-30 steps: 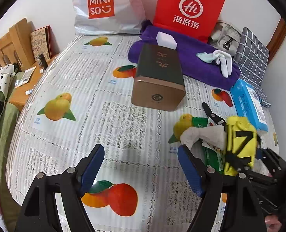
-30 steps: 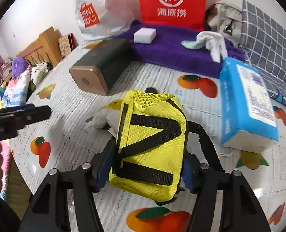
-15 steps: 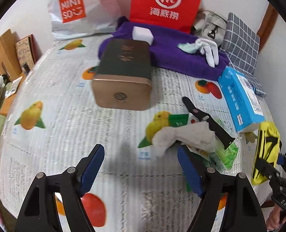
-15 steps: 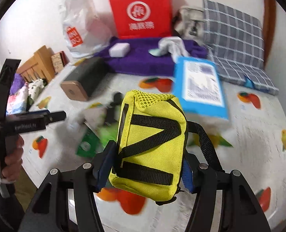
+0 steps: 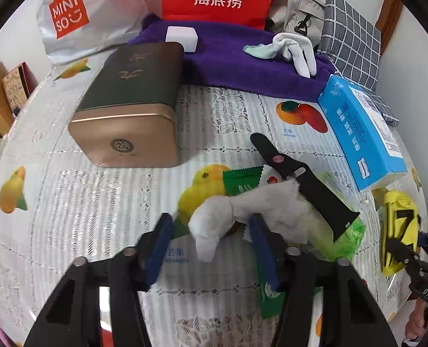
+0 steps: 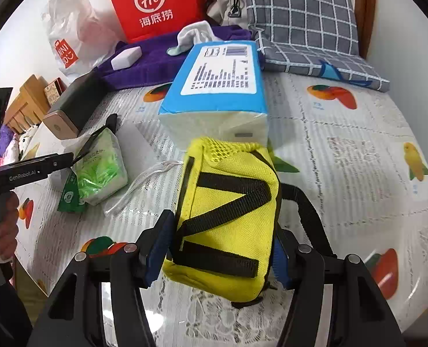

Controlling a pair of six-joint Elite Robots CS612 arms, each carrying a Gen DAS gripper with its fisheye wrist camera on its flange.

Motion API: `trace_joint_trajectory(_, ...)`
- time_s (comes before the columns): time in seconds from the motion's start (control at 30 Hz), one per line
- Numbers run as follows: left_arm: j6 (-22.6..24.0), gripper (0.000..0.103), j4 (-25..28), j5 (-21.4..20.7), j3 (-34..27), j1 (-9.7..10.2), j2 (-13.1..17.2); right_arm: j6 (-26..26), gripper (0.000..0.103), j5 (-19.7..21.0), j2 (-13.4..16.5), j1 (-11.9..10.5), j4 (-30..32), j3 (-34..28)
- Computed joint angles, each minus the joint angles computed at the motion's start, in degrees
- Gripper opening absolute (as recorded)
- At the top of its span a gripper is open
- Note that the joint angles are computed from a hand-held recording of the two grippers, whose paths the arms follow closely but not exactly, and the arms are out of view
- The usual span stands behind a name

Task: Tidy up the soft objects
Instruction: 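Lift the yellow pouch with the right tool while the left tool grasps the white tissue, then carry the white tissue toward the purple towel with the left tool while the right tool carries the pouch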

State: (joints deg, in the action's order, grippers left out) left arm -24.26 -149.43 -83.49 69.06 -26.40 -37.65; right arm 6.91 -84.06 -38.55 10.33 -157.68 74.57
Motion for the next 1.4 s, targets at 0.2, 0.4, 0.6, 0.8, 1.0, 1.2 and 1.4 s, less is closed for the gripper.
trace_joint_trajectory(0.2, -0.63, 0.023, 0.5, 0.01, 0.22, 0.45, -0.47, -1.28, 0.059, 1.62, 1.06, 0.04, 0.94, -1.94)
trace_joint_trajectory(0.4, -2.12, 0.023, -2.22, 0.08, 2.72, 0.87, -2.37, -2.81, 0.058, 2.04, 0.95, 0.16, 2.16, -2.92)
trace_joint_trajectory(0.6, -4.57, 0.023, -3.04, -0.11, 4.36, 1.6, -3.58, -2.59, 0.058, 4.22, 0.08, -0.3, 0.86, -2.07)
trace_joint_trajectory(0.8, -6.72, 0.023, -3.76, 0.89, 5.85, 1.92, -4.83, -1.92, 0.058, 4.05, -1.05, -0.5, -1.29, -1.02)
trace_joint_trajectory(1.0, -7.34, 0.023, -5.35, 1.73, 7.08, 1.94, -6.17, -1.34, 0.058, 3.69, -1.97, -0.53, -2.91, -0.7)
trace_joint_trajectory(1.2, -8.48, 0.023, -7.57, 2.69, 7.98, 1.91, -7.48, -1.34, 0.058, 3.27, -2.9, -0.39, -4.46, -0.52)
trace_joint_trajectory(1.4, -8.13, 0.023, -9.72, 4.51, 8.5, 1.78, -8.66, -0.85, 0.058, 3.14, -3.32, -0.3, -4.94, -1.44)
